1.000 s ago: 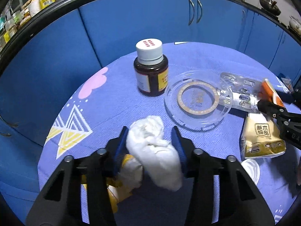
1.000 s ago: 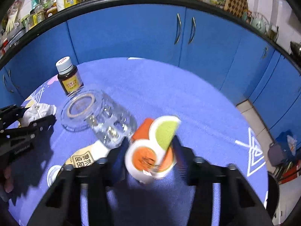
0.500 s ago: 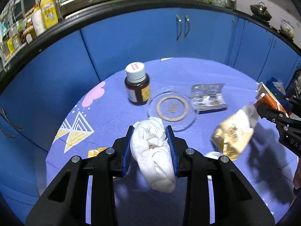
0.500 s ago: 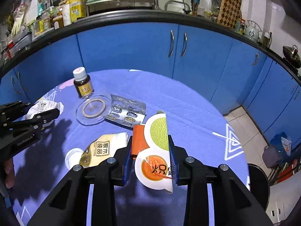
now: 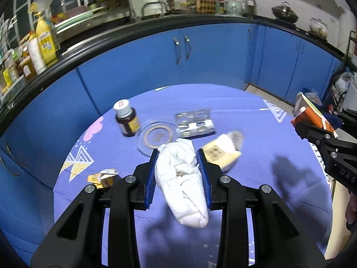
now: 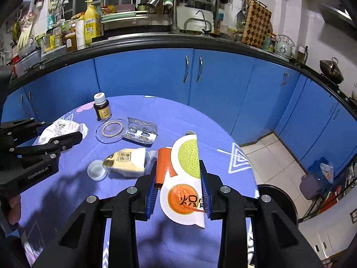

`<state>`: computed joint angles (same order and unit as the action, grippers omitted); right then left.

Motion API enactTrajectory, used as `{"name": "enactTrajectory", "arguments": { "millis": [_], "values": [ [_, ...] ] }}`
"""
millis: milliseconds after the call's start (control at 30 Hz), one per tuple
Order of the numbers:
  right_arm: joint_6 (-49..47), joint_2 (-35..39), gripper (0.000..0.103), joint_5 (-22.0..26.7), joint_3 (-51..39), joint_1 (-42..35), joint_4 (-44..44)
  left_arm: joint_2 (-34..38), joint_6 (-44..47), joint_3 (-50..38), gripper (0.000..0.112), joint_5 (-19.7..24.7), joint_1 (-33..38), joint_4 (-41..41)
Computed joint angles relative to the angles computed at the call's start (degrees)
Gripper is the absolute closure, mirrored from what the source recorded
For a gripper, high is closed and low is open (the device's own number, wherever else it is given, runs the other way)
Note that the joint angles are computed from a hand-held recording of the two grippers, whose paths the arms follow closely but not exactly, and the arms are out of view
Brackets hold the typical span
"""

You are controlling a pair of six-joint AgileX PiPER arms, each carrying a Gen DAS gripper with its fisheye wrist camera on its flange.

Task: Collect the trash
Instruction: 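Grasp the white tissue with the left tool while the right tool grasps the orange-white cup, then carry the tissue and orange-white cup over the black bin and open both tools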

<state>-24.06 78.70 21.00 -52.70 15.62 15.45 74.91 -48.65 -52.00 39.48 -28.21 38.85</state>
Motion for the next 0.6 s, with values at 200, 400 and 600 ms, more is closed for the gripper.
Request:
{"name": "enactTrajectory", "arguments": {
  "millis": [200,400,600],
  "values": [
    [-6.0,-5.0,0.071,1.4,2.8,-3.7,4.0,0.1,-3.7,-2.4,0.078,4.6,-6.4,2.7],
    [-13.1,-8.4,0.071,3.3,4.2,-8.3,9.7,1.2,-5.9,-5.6,0.078,8.1,-11.3,4.5],
    [-19.9,-10.7,0.071,5.0,5.3,-13.6,14.5,4.7,-7.2,-9.9,0.078,10.3,-15.7,5.8]
  ]
}}
